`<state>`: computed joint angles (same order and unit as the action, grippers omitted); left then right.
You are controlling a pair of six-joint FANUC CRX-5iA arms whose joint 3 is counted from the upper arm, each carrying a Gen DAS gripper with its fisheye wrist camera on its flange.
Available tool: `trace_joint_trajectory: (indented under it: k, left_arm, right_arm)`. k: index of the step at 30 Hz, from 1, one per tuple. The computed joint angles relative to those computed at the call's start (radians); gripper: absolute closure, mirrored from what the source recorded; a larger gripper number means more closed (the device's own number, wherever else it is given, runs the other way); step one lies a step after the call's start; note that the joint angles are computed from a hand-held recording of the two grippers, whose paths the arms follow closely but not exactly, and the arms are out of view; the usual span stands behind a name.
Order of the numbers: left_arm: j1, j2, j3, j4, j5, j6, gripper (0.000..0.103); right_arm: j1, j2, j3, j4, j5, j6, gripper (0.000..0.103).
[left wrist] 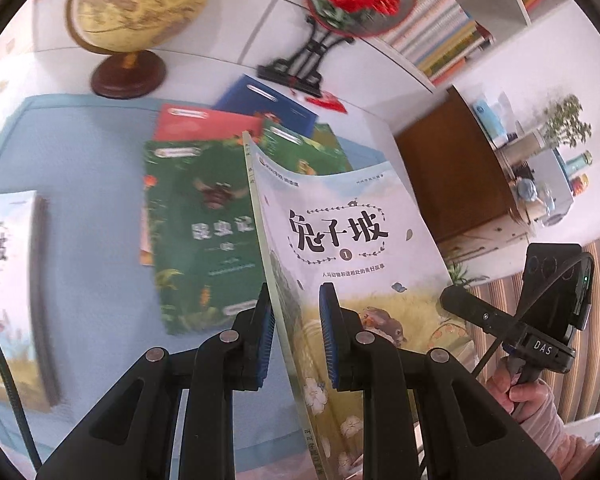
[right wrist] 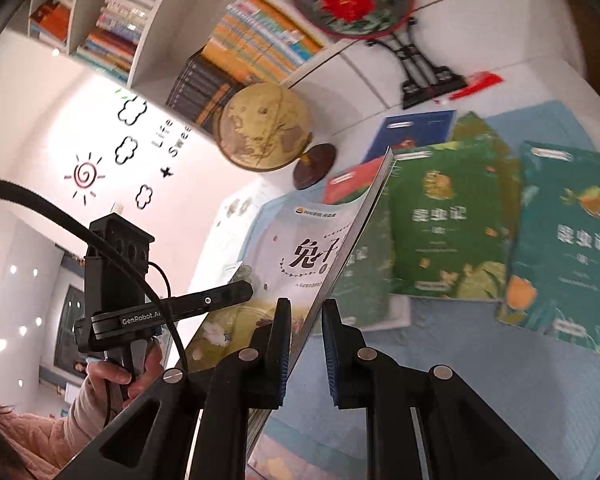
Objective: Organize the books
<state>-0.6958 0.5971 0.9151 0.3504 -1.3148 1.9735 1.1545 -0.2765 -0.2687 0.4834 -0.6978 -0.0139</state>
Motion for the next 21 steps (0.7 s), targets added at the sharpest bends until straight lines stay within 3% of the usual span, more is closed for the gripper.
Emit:
trace_joint_trajectory:
  k: [15,21]
  left_arm:
    - [0.160,-0.231,-0.316,-0.007,0.084,-0.057,0.085]
    - [0.247,-0.315,-0.429,-0.010,0.106,-0.078,0.085]
  right_arm:
    - [-0.097,0.338,0.410,-0.347,0.015,0.431,0.088]
    - [-0.120,0.514,0.647,-0.484,-0.048,0.599,0.088]
